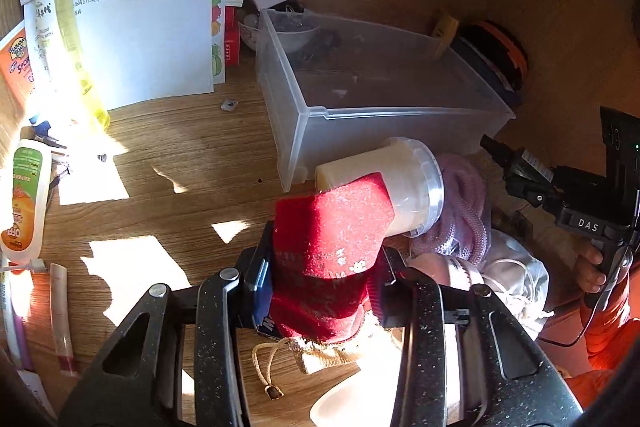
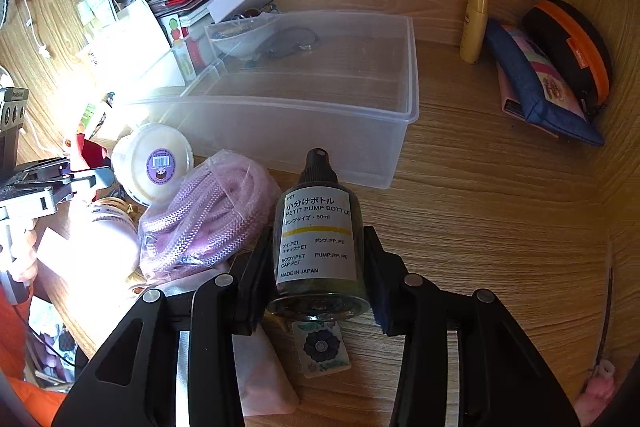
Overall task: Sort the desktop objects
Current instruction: 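Lift the red pouch and green bottle together over the clear box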
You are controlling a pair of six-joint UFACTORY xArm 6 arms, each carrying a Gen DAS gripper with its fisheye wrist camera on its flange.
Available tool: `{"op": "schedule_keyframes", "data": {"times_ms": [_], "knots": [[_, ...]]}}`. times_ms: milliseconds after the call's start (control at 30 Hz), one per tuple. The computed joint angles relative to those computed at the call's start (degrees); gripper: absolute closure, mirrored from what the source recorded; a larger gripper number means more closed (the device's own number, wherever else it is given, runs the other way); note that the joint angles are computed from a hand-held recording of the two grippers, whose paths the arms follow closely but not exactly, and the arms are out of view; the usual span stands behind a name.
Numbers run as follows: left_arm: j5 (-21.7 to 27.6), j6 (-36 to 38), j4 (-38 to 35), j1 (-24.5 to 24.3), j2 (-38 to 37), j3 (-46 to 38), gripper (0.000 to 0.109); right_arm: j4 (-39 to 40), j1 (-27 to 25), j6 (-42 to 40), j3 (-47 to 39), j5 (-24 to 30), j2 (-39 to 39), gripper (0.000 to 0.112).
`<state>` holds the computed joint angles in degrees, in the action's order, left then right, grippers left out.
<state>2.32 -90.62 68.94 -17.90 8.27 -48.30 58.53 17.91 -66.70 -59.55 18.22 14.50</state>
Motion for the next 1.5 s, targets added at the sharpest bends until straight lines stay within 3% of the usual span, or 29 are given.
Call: {"op": "schedule_keyframes", "data": {"times_ms": [200, 700, 1133, 1500], "knots": [[4.5, -9.8, 9.5, -1.0, -4.7, 0.9, 0.073, 5.7, 0.5, -4.7, 1.9, -0.9, -3.5, 0.074], [11.0, -13.6, 14.9, -3.8, -8.2, -3.9, 0.073, 14.7, 1.3, -11.6, -1.2, -1.7, -6.4, 0.074], [12.5, -6.8, 10.9, -3.6, -3.8, -12.7, 0.073, 12.7, 2.1, -10.5, -10.2, -2.4, -1.6, 0.074], [10.1, 5.4, -0.6, -1.9, 5.8, -22.9, 0.073, 1.8, 2.4, -0.6, -19.6, -0.2, 7.2, 0.074]]}}
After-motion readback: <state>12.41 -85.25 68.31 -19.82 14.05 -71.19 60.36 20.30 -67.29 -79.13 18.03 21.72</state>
